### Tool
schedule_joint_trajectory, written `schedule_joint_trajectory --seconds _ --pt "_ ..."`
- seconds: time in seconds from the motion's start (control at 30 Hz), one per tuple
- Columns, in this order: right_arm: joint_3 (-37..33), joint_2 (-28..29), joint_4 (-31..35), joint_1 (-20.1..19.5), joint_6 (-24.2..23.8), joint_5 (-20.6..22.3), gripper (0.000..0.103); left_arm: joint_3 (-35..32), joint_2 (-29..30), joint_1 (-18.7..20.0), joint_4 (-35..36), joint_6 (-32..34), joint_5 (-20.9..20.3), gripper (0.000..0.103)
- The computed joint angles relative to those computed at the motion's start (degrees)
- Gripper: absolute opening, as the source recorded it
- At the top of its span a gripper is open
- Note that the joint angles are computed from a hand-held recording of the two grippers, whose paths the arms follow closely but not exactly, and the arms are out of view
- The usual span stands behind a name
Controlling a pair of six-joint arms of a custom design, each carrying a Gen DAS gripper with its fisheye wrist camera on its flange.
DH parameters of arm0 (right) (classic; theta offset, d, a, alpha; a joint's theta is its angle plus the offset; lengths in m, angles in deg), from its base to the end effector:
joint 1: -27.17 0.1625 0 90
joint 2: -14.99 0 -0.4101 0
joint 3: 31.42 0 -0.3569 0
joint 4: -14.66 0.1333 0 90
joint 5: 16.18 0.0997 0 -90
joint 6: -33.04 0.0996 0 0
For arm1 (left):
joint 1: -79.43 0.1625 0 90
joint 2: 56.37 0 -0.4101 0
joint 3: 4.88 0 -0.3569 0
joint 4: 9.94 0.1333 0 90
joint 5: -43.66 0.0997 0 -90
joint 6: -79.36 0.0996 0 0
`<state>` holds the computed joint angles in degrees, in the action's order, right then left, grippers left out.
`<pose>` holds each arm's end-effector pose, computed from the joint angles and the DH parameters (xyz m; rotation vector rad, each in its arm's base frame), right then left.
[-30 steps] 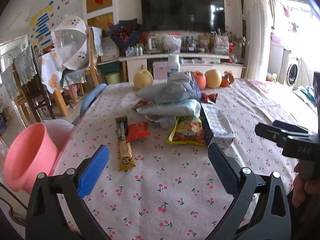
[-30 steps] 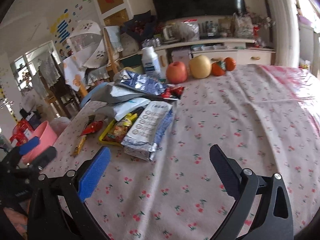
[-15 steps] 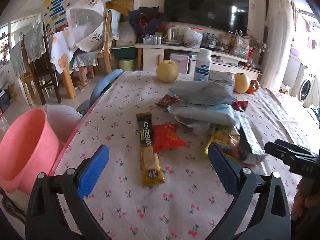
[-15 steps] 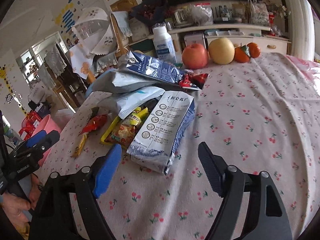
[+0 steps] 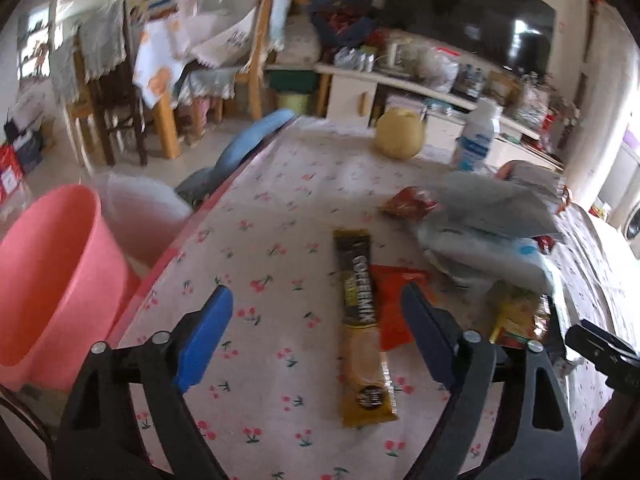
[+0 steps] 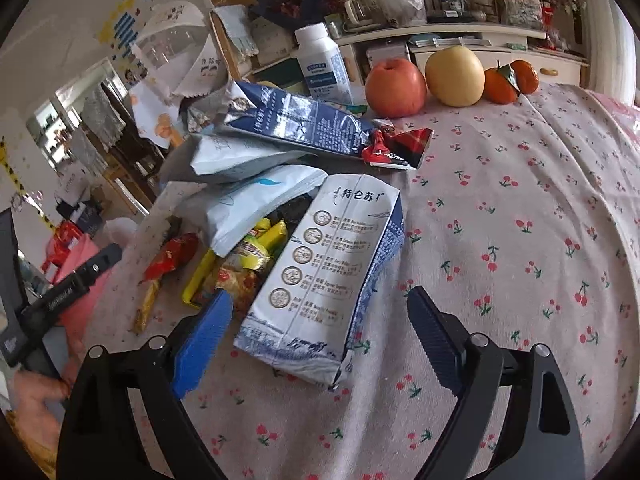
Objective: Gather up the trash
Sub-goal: 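Grasp the coffee-mix stick with the left tool while the right tool grasps the milk carton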
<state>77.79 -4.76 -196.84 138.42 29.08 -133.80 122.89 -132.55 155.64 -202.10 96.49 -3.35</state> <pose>0.2699 -0.4537 -0.0777 0.3925 -2.6053 0.8431 0.0907 -0.4746 0.3118 0.1908 2.2162 -1.0075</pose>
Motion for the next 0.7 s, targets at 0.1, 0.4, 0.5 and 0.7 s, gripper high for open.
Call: schedule_joint_trajectory --seconds 0.1,0.4,0.5,0.7 --pt "-1.1 0.4 1.4 0.2 -0.2 -2.0 0.088 -1.6 2.6 0.5 0.6 1.1 1.8 0.079" --pt "-1.4 0.3 1.6 -0.1 -1.4 -3.9 0.088 -4.5 7.3 0.2 6.1 -0.5 3.7 0.060" --pt "-1.6 0.3 2.6 -0.4 -1.3 -3.0 0.088 -4.4 7.9 -0.5 4.9 -0.1 4.8 0.042" --pt "-2.0 0.4 3.9 -0.9 -0.7 -0.9 0.088 -3.6 7.4 -0.7 4.7 -1.1 4.6 0.023"
